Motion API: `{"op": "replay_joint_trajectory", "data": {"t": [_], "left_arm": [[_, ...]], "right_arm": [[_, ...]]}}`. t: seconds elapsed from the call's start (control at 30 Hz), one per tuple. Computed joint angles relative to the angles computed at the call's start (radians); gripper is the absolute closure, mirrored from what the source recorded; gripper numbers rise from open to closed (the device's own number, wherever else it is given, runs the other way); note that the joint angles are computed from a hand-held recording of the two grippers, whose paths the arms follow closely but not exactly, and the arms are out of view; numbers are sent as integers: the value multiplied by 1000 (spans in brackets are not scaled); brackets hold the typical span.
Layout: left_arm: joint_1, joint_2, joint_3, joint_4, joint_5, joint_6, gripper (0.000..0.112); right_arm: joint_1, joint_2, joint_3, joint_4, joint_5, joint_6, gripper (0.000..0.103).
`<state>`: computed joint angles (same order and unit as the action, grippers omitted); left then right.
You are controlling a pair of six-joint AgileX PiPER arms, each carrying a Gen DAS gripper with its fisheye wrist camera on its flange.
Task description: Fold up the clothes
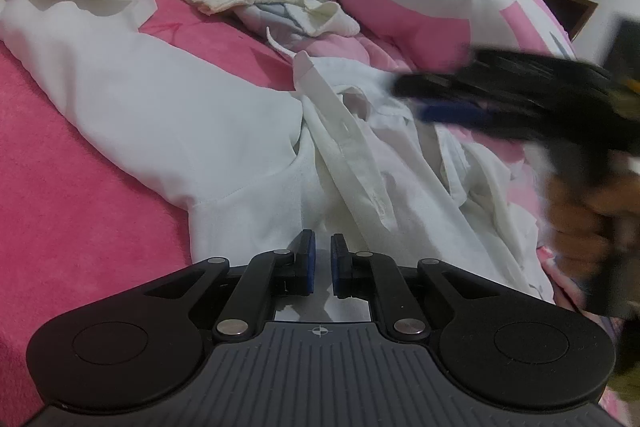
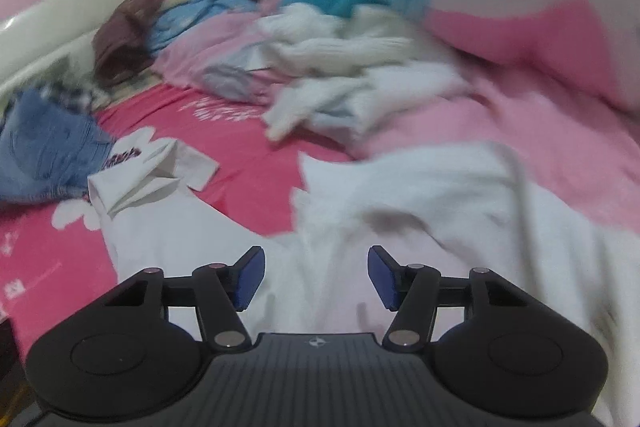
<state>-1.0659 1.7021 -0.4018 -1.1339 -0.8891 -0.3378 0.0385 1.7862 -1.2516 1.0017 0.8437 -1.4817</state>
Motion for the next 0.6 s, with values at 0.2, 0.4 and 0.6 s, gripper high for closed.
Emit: {"op": "replay_joint_trajectory", "data": {"t": [0.2, 0.4, 0.6], "left_arm": [[-1, 2, 4, 6, -9, -15, 104], [-38, 4, 25, -18, -81, -52, 104], [-81, 9, 11, -98, -139, -14, 97]], "right_arm": [[220, 16, 102, 127, -352, -264, 44], [124, 92, 17, 181, -267, -149, 103], [-115, 117, -53, 338, -50, -47, 103]]}}
